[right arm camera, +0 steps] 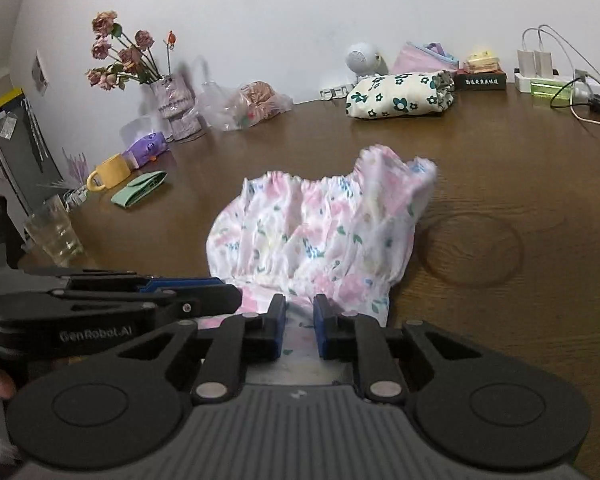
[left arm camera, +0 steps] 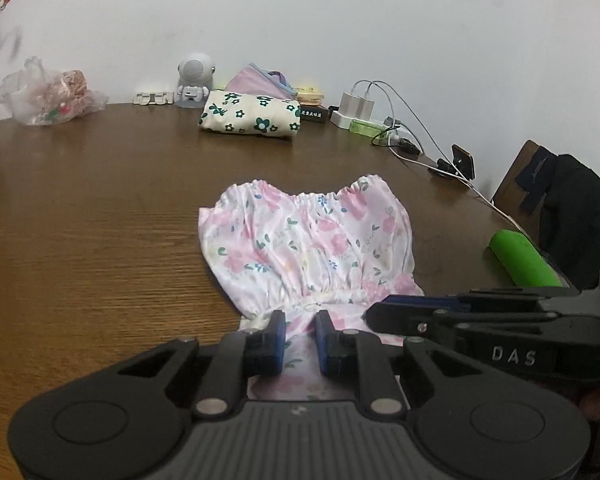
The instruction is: Fold clothes
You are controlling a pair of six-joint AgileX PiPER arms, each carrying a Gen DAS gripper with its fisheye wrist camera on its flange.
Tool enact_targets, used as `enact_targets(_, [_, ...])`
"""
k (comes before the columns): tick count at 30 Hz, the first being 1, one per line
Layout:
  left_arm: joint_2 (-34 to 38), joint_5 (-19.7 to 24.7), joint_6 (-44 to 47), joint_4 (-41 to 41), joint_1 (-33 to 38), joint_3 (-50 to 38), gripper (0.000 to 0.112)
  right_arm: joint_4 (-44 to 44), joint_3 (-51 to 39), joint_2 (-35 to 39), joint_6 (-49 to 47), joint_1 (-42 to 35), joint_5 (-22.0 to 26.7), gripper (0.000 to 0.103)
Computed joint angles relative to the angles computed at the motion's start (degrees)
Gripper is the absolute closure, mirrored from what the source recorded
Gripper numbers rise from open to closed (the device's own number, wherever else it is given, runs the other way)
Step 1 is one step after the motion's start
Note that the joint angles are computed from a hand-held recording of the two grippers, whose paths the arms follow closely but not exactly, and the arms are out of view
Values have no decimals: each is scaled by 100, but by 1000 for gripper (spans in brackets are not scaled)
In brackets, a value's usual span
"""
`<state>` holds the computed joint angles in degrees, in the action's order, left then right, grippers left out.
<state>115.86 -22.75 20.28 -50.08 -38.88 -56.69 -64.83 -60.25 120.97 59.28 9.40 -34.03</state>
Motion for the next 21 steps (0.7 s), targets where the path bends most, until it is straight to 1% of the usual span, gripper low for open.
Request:
enact_targets(2, [-84,-8,-54,94,3,74,97,-41,57,-113,50,-43,-44,87])
enact_targets(3, [-136,-57,-187,269,1,160,96,74,133,-152,-122,-111,-196,87])
enact_targets(4, [-140,-3,-91,270,17,166,95,144,164,-147,-246,-160,-296,87])
enact_targets(5, [-114,87,149,101,37,118,93,115,135,-114,-248,-170,-261,87])
enact_targets(7, [-6,71,123,176,57,53,92,-172,-71,68,88,-150,-38,88])
enact_targets(8, [-53,119,133,228,83,69,92,-150,-83,132,65,-206,-162,88])
enact_targets(9, [-151,194,81,371,135,123,92,-290,-89,99,186,-247,-172,87])
enact_targets(10, [-273,186,-53,570,176,228,85,-363,-73,52,229,-272,-154,86])
enact_targets(11, [-452,-22,-323,841,188,455,80,-281,42,-77,43,-317,-173,84])
enact_targets(12, [-631,-229,-538,1057,201,672,65,-90,219,-222,-373,-394,-301,77])
enact_targets(13, [-812,-425,-738,1326,218,897,51,-18,391,-341,-801,-525,-547,71])
enact_targets(14, [-1002,-604,-944,1764,243,1148,47,-162,531,-434,-1145,-712,-890,58])
enact_targets(15, [-1192,-780,-1107,2165,274,1390,42,-516,673,-526,-1520,-975,-1358,50])
enact_targets(16, [-1360,-913,-1239,2546,313,1595,39,-945,737,-602,-1730,-1163,-1668,45])
enact_targets(17, [-1457,-922,-1343,2902,355,1701,37,-1376,770,-674,-1906,-1327,-1935,32])
enact_targets(18, [-1519,-855,-1384,3183,392,1736,32,-1721,794,-746,-2091,-1379,-2029,17])
enact_targets(19, [-1558,-789,-1407,3413,414,1741,31,-2042,816,-821,-2272,-1399,-2078,14])
enact_targets(21, [-1510,-657,-1388,3640,393,1618,31,-2161,945,-917,-2938,-1185,-1890,13])
